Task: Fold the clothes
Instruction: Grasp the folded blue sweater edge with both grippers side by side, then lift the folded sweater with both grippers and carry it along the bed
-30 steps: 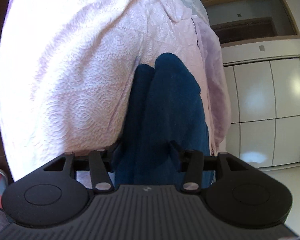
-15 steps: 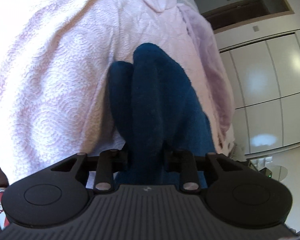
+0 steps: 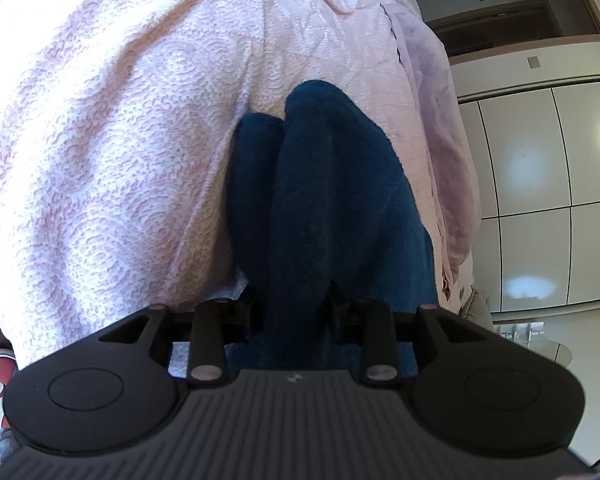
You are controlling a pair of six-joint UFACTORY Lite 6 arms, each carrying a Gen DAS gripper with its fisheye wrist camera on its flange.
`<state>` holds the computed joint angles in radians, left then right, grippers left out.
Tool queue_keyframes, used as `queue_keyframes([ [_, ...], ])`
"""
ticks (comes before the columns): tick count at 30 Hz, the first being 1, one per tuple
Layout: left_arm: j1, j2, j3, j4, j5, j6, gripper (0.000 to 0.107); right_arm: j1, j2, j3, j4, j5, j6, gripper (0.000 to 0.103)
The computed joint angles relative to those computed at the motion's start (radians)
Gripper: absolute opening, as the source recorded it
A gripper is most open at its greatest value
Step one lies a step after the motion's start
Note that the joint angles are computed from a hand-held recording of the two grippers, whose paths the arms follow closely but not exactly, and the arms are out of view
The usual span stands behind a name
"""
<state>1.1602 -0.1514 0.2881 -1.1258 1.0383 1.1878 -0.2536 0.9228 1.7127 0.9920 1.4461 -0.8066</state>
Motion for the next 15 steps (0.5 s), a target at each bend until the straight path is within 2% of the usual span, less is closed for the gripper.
queue_keyframes([
  [4,-0.018,0.024,0.013,-0.016,-0.009,0.006,0.030,-0.005,0.006,0.017,-0.031,0.041,-0.052,0.093],
  [10,0.006,0.021,0.004,-0.001,0.001,0.025,0.029,0.113,0.045,0.044,-0.036,-0.050,-0.006,0.093],
  [11,0.008,0.021,0.006,0.001,0.002,0.026,0.028,0.135,0.037,0.040,-0.047,-0.072,-0.004,0.088],
  [12,0.010,0.022,0.008,0.002,0.004,0.026,0.026,0.158,0.029,0.037,-0.058,-0.095,-0.001,0.076],
  [15,0.003,-0.004,0.015,0.010,0.025,0.014,0.022,0.151,0.025,0.029,-0.051,-0.088,0.037,0.053],
])
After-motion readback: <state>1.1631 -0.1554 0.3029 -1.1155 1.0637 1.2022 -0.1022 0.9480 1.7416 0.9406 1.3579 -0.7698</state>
